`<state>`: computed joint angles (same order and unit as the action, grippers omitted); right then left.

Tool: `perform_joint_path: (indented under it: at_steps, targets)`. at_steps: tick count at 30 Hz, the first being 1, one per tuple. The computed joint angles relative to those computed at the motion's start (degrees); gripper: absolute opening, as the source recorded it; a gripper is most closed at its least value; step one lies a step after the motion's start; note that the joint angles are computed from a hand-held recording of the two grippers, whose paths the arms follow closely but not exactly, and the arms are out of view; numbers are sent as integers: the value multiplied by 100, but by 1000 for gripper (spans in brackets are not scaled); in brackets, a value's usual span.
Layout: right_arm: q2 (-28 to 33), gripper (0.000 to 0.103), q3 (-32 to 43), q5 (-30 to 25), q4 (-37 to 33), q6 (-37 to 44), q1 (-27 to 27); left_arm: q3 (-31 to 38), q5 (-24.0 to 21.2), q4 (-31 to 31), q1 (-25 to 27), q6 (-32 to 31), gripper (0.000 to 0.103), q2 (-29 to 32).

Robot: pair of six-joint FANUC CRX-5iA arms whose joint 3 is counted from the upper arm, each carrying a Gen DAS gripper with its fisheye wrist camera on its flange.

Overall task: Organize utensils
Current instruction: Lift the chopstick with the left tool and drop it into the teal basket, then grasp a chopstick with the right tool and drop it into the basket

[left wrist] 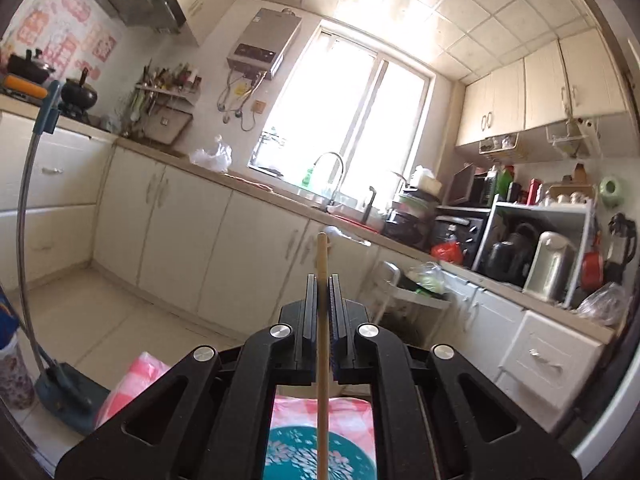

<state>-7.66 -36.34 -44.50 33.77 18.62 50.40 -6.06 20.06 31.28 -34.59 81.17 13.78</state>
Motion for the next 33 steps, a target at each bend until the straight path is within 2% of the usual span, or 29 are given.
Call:
perform_joint_path:
  at_steps: [4,11,14,17,19,23,25,28,33]
  targets:
    - [-35,10,-60,69,49,104,-44,279,-133,1247,-228,-1315,5,566]
    - [-38,10,25,-37,-119,401,-69,-91,-72,1771,-368,-2028,5,647]
    - [-7,17,49,-100,-84,363,-85,-274,-104,2171,-450,-2488,5,569]
    - [5,17,77,-76,-146,434,-111,-480,-103,2698,-580,-3101,6,460]
    - [-4,10,92,0,-237,550,-137,-572,-88,3032,-662,-3412,10,410]
    - [-32,9,177,34,-512,748,-228,-843,25,3353,-746,-3510,35,159]
    - [-26,9,299,49,-820,957,-347,-993,32,3299,-733,-3390,41,-6]
    - [59,9,503,12,-1156,1320,-480,-1158,-53,3170,-651,-3189,46,-206]
    - [216,9,654,-190,-1090,1598,-458,-1321,-185,3283,-558,-3112,48,-362]
